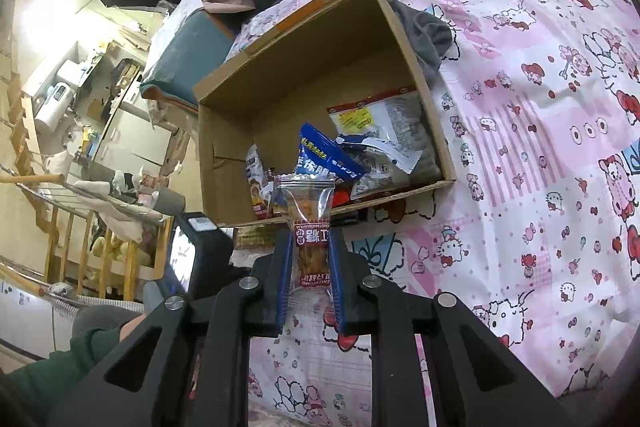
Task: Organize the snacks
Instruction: 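Carry both snacks over the box and open both grippers to drop them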
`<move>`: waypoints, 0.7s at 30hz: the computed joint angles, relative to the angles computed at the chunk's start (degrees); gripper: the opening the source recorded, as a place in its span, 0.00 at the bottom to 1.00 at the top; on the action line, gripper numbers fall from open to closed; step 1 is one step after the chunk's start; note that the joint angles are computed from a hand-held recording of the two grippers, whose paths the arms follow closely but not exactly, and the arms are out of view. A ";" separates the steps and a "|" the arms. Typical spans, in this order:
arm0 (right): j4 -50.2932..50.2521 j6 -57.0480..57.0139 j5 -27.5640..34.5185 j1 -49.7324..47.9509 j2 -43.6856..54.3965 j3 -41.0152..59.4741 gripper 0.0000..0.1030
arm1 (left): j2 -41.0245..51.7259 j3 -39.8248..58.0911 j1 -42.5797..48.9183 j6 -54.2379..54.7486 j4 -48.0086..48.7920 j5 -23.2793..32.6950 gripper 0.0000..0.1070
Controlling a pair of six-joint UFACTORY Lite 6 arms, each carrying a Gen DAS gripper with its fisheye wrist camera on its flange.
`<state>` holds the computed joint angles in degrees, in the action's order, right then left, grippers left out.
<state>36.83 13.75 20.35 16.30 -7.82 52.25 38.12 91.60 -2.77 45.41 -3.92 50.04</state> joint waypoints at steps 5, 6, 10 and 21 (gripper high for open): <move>-1.57 1.24 0.31 0.62 0.60 1.04 0.18 | -6.18 -5.39 0.85 -0.84 -1.93 2.14 0.25; -1.53 1.27 0.26 0.70 0.46 0.95 0.18 | -7.77 -6.02 1.53 -0.17 -2.80 3.28 0.25; -2.11 2.14 0.05 0.86 -0.13 0.75 0.18 | -14.26 -8.54 3.29 1.74 -6.29 8.26 0.25; -2.08 2.07 -2.74 2.42 -2.99 0.23 0.18 | -13.01 13.54 14.20 2.89 -18.74 16.47 0.25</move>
